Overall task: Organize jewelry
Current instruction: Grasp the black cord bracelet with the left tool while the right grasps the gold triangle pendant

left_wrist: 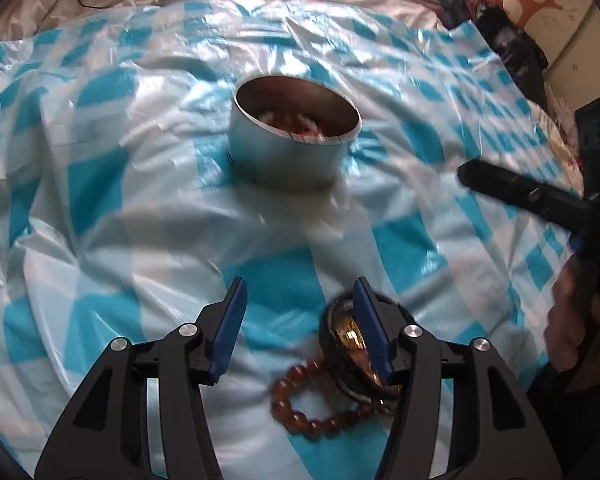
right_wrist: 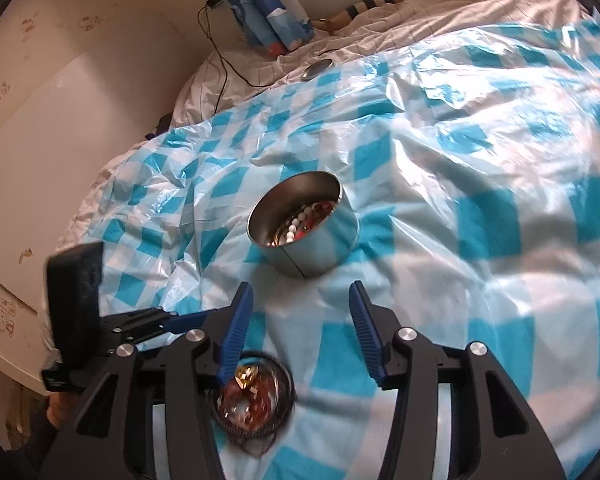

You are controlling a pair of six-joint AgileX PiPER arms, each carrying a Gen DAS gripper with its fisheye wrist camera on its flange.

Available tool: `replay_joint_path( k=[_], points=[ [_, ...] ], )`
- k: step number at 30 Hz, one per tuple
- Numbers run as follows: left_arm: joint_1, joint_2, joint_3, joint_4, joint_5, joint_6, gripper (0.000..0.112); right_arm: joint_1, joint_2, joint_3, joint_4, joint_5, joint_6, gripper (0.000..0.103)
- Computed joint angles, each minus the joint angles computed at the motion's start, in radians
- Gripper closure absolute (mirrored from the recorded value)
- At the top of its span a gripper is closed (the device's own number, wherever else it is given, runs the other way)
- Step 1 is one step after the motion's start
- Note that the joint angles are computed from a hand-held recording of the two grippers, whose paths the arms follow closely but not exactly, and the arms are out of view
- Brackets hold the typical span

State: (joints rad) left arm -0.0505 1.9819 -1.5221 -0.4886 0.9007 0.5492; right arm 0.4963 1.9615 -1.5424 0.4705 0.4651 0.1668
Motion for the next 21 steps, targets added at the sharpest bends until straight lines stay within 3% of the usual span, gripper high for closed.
replay_joint_path(
  k=[5,6,8,11,16,21],
  points=[
    [-0.008,0.003,0.053,-0.049,-0.002,0.036,0.06,0.008,-0.069,0.049,-0.045,-0.003,0.047,0.046],
    [-0.012,-0.006,0.075,-0.055,-0.024,0.046,0.065,0.013,-0.081,0.054,-0.06,0.0,0.056,0.043],
    [-0.019,-0.014,0.1,-0.054,-0.05,0.056,0.089,0.023,-0.094,0.058,-0.099,0.004,0.083,0.039],
    [-0.019,-0.029,0.122,-0.076,-0.067,0.092,0.097,0.033,-0.098,0.059,-0.117,0.022,0.096,0.039],
    [0.002,-0.035,0.085,-0.126,-0.031,0.108,0.099,0.045,-0.079,0.05,-0.139,0.053,0.119,0.038],
    [0.067,-0.014,0.036,-0.248,0.069,0.154,0.101,0.06,-0.057,0.024,-0.16,0.084,0.127,0.038]
  ],
)
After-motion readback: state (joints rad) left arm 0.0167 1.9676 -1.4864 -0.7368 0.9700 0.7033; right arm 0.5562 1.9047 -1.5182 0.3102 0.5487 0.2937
